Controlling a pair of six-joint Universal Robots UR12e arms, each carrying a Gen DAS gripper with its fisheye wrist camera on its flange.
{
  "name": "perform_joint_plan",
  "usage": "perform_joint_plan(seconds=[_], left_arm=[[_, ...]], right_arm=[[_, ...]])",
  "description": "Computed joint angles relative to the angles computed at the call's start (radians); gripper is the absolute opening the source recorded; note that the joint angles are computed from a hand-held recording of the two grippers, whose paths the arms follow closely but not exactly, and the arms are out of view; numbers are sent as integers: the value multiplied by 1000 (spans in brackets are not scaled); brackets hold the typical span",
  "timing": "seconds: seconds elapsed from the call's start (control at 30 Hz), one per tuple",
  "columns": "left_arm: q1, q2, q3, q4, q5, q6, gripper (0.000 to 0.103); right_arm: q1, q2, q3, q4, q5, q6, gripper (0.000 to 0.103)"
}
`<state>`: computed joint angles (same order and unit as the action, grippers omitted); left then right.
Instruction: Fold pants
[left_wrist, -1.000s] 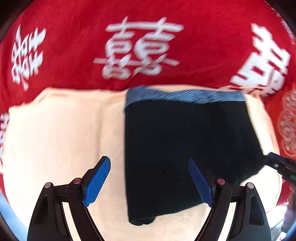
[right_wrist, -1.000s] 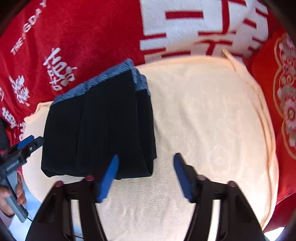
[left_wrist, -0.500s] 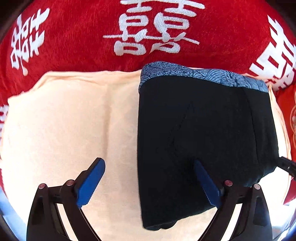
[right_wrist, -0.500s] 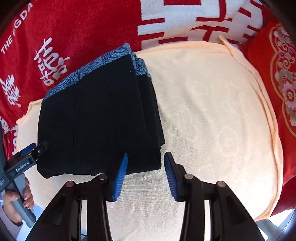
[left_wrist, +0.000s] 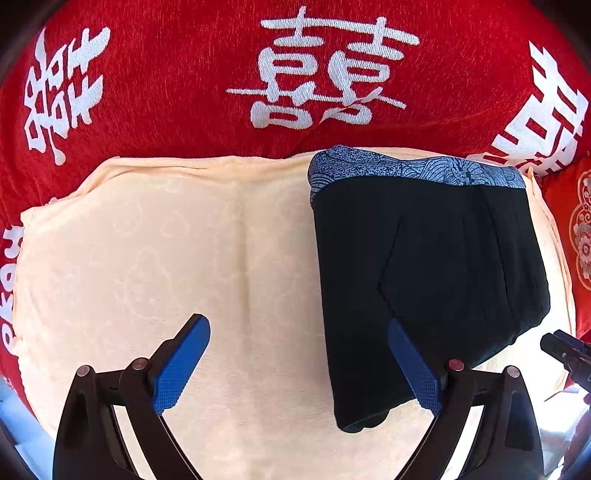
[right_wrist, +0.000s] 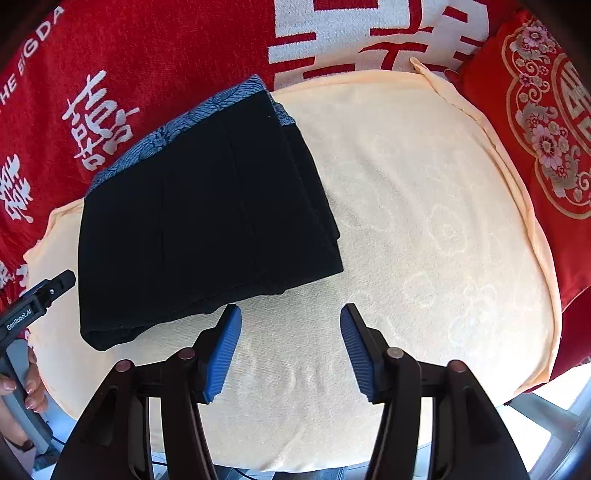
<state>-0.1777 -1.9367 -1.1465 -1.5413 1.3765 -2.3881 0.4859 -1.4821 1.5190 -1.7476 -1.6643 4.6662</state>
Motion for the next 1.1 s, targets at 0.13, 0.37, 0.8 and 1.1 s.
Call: perform_joint_plan(seconds=[0.13, 0.37, 0.8, 1.1], left_arm=[[7, -3, 8, -18, -11, 12, 97], [5, -6, 9, -19, 0, 31, 97], [-19, -38, 63, -55, 9, -46, 97], [-55, -87, 105, 7, 18, -150, 97]], right_arm=[[8, 13, -21, 11, 4, 19, 64], [11, 22, -31, -3, 18, 31, 64], [-47, -25, 33, -69, 40, -88, 64], [-124, -72, 108, -172, 41, -221, 60]])
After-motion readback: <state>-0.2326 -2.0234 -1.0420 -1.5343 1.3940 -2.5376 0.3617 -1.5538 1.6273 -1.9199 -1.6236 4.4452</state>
